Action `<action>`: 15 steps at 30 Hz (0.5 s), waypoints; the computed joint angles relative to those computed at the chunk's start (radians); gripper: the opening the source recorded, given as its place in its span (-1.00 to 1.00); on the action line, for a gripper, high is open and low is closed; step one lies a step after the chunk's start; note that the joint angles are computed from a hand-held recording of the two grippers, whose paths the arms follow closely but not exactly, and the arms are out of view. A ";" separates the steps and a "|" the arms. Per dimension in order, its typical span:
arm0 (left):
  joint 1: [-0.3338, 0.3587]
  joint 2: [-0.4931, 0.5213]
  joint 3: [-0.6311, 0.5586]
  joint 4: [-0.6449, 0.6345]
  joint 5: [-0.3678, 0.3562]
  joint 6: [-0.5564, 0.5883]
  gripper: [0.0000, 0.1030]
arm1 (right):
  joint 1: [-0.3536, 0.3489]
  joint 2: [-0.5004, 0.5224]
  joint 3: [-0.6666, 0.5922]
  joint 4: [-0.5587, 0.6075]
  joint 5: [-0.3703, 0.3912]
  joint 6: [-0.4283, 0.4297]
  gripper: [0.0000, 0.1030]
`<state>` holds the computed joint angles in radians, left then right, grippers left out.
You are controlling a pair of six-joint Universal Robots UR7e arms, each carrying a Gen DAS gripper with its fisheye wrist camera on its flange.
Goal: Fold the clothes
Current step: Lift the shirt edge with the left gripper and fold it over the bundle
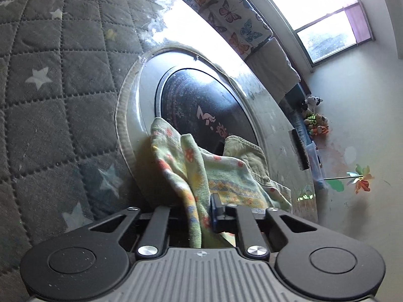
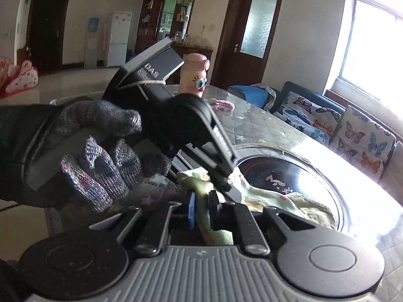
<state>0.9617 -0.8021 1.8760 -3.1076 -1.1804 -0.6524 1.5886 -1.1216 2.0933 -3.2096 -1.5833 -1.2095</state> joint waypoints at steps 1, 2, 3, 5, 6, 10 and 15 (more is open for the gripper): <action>0.000 0.002 -0.001 0.000 0.001 0.002 -0.77 | -0.005 -0.008 -0.003 0.013 0.007 0.012 -0.75; 0.000 0.003 -0.001 -0.002 0.004 0.007 -0.78 | -0.008 -0.016 -0.005 0.021 0.008 0.028 -0.72; -0.002 0.003 -0.001 0.000 0.009 0.009 -0.78 | -0.013 -0.020 -0.005 0.012 0.006 0.038 -0.72; -0.003 0.006 -0.001 0.001 0.014 0.010 -0.78 | -0.022 -0.029 -0.004 -0.006 -0.001 0.056 -0.72; -0.003 0.006 0.000 -0.002 0.014 0.011 -0.78 | -0.027 -0.033 -0.004 -0.014 -0.009 0.066 -0.72; -0.003 0.008 0.002 -0.006 0.015 0.020 -0.78 | -0.057 -0.029 -0.043 -0.048 -0.109 0.141 -0.72; -0.006 0.009 0.001 -0.001 0.025 0.031 -0.78 | -0.108 0.007 -0.096 -0.141 -0.222 0.214 -0.72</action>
